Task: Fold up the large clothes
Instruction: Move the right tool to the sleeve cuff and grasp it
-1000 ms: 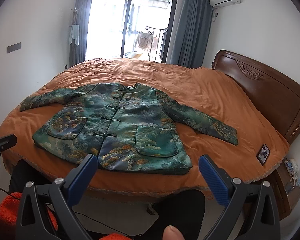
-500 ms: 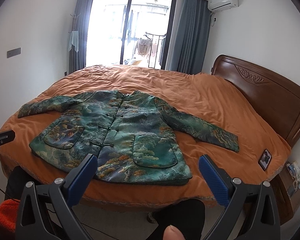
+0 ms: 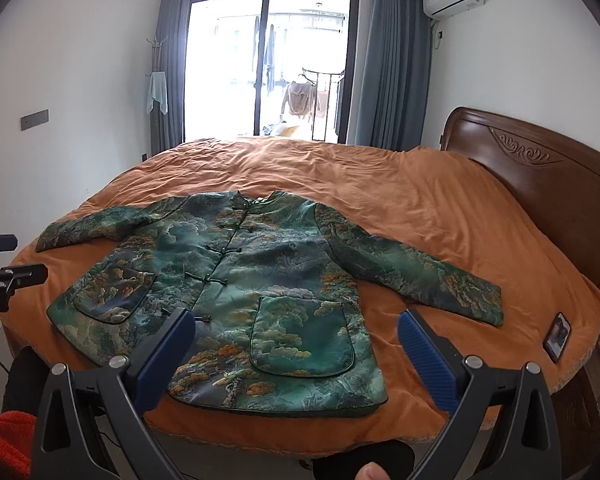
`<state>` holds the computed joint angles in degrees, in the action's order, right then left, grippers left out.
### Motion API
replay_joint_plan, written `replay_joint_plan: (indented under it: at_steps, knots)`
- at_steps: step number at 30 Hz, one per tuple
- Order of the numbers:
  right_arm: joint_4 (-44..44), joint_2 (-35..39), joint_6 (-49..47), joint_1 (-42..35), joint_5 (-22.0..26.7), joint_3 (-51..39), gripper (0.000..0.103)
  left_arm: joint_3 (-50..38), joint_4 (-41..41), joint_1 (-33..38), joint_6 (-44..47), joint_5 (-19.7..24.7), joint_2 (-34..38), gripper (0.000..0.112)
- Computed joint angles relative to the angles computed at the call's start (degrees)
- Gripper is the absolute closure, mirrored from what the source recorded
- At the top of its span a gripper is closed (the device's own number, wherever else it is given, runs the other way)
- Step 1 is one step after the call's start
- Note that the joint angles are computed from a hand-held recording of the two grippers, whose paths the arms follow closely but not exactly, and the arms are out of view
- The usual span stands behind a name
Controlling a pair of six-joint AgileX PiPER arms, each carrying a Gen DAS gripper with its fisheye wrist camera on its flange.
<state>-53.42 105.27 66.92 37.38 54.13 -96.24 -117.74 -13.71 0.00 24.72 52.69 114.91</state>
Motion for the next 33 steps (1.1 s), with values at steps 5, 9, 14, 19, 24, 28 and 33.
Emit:
replay_joint_plan:
  at_steps: [5, 9, 14, 19, 24, 28, 33]
  knots:
    - [1.58, 1.42, -1.57, -4.05, -3.68, 0.98, 0.0, -9.39, 3.57, -3.48, -2.89, 0.01, 6.96, 0.01]
    - [5.79, 4.49, -6.26, -7.13, -3.7, -2.06, 0.0, -17.92, 3.02, -4.27, -5.52, 4.37, 12.95, 0.01]
    - [5.84, 4.72, -4.03, -13.8, -11.71, 2.44, 0.0, -19.48, 5.43, -5.1, -7.97, 5.63, 15.14, 0.01]
    - [11.13, 5.27, -1.55, -29.03, -27.18, 8.32, 0.0, -12.35, 7.97, -5.23, -8.02, 1.29, 11.9, 0.01]
    - [29.67, 13.62, -14.39, -42.67, -28.72, 1.68, 0.0, -11.7, 11.05, -5.33, -9.04, 0.63, 12.47, 0.01]
    - [46.93, 20.65, -30.06, -50.97, -27.65, -4.54, 0.0, -13.37, 11.31, -5.13, -9.26, 1.57, 13.72, 0.01]
    - [61.58, 26.92, -36.94, -58.82, -28.07, -8.88, 0.0, -16.95, 12.46, -5.53, -9.68, 3.24, 16.42, 0.01]
